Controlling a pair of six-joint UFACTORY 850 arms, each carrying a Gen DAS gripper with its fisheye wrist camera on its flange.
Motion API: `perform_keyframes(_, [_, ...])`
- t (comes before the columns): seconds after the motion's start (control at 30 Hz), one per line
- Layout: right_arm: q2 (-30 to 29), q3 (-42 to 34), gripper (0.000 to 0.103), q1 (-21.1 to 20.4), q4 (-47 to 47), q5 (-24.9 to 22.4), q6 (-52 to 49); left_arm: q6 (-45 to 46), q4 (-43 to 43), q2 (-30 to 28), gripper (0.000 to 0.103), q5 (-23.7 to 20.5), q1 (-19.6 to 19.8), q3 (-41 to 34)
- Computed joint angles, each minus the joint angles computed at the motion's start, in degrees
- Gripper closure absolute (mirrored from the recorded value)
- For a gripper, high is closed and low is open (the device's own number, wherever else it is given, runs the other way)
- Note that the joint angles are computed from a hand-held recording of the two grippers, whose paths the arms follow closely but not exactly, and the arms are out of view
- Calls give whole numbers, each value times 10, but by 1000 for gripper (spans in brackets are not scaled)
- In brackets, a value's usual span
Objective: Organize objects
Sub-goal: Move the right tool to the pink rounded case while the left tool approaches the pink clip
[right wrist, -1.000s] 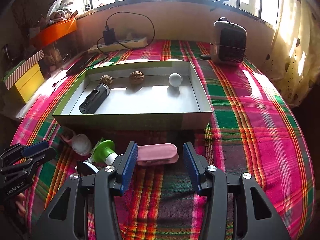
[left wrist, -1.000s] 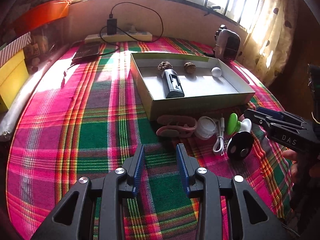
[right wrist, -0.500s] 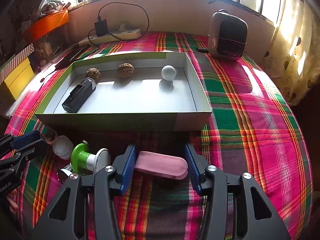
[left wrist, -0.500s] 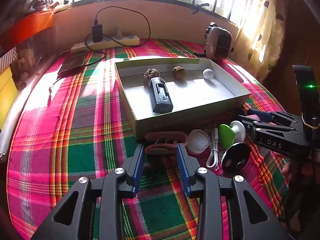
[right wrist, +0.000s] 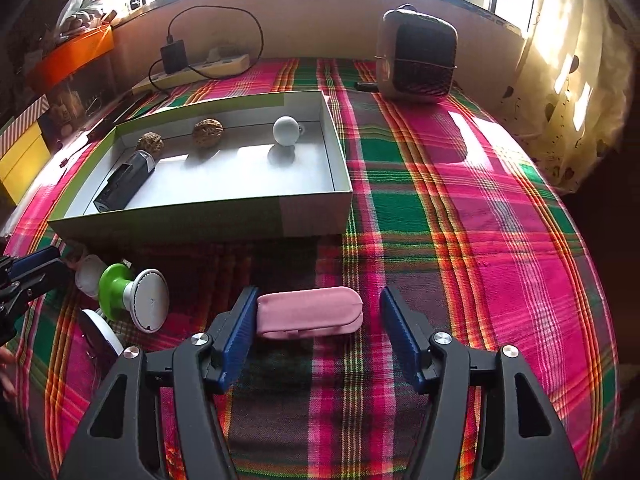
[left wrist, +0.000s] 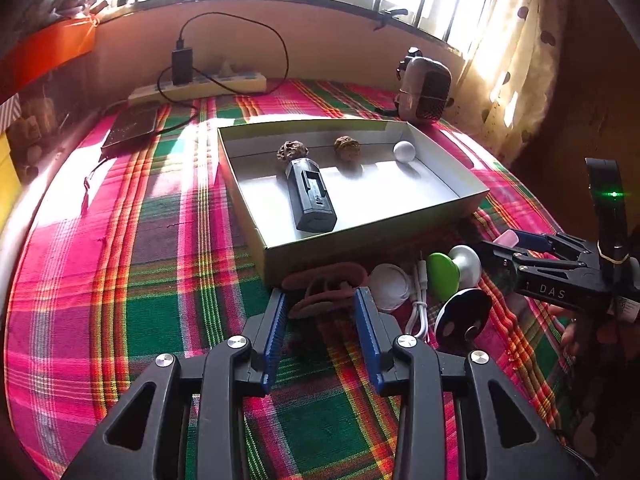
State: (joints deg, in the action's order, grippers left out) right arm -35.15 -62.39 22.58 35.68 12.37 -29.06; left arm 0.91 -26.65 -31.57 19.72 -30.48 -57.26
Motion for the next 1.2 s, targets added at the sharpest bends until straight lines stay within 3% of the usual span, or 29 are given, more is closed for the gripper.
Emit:
perform_keyframes(0.4, [2, 5, 41, -11, -25, 1, 29, -33, 52, 2, 70, -15, -21, 0])
perform_keyframes(0.47, [4, 8, 41, -13, -27, 4, 28, -3, 26, 4, 70, -13, -26, 0])
perform_keyframes(0.6, [6, 13, 41, -18, -25, 7, 26, 117, -109, 15, 70, 16, -36, 11])
perform_keyframes(0.93, [6, 13, 41, -26, -92, -2, 89, 140, -133, -4, 70, -10, -21, -14])
perform_keyframes(1.2, [5, 12, 40, -30, -141, -5, 127, 247, -235, -23, 70, -25, -20, -43])
